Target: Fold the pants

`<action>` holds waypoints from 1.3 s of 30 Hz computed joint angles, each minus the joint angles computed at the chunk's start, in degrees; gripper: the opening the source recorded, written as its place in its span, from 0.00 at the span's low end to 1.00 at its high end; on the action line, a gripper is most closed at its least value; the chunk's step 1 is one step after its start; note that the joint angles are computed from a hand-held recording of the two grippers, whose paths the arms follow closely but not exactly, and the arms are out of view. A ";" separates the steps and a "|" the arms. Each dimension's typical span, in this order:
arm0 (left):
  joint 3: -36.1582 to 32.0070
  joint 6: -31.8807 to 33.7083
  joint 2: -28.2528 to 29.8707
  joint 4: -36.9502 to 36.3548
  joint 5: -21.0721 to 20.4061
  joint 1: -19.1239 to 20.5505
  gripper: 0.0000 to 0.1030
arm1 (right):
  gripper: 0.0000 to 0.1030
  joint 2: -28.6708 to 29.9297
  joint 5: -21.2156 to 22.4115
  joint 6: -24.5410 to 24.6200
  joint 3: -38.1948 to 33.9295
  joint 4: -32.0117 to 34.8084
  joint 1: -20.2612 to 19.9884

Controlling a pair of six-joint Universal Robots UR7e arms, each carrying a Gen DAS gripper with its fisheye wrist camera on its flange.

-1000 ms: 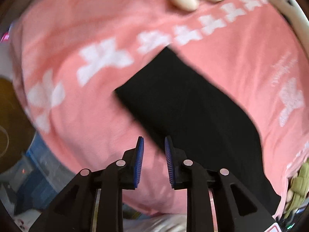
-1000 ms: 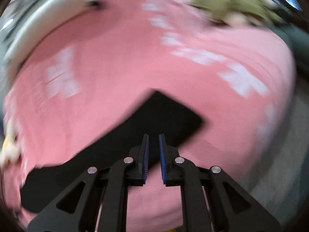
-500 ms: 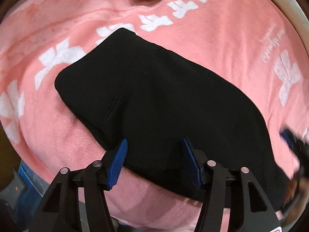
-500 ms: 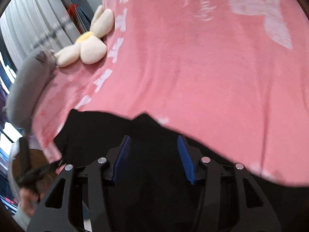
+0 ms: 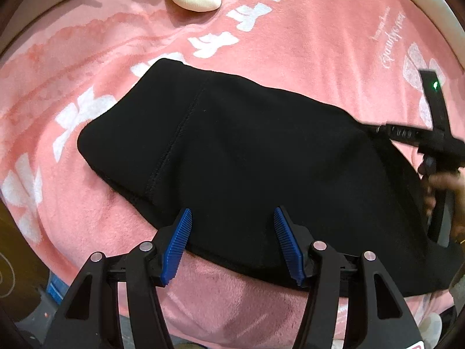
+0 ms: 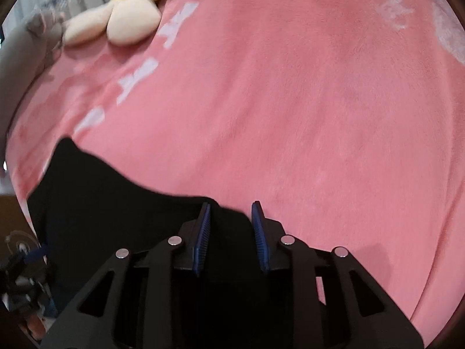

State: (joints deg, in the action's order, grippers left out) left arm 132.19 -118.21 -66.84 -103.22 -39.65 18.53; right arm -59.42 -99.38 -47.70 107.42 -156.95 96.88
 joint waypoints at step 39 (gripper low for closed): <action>-31.54 26.08 29.60 -10.41 -1.42 1.13 0.66 | 0.08 -29.32 17.33 -7.26 -9.28 5.66 -42.56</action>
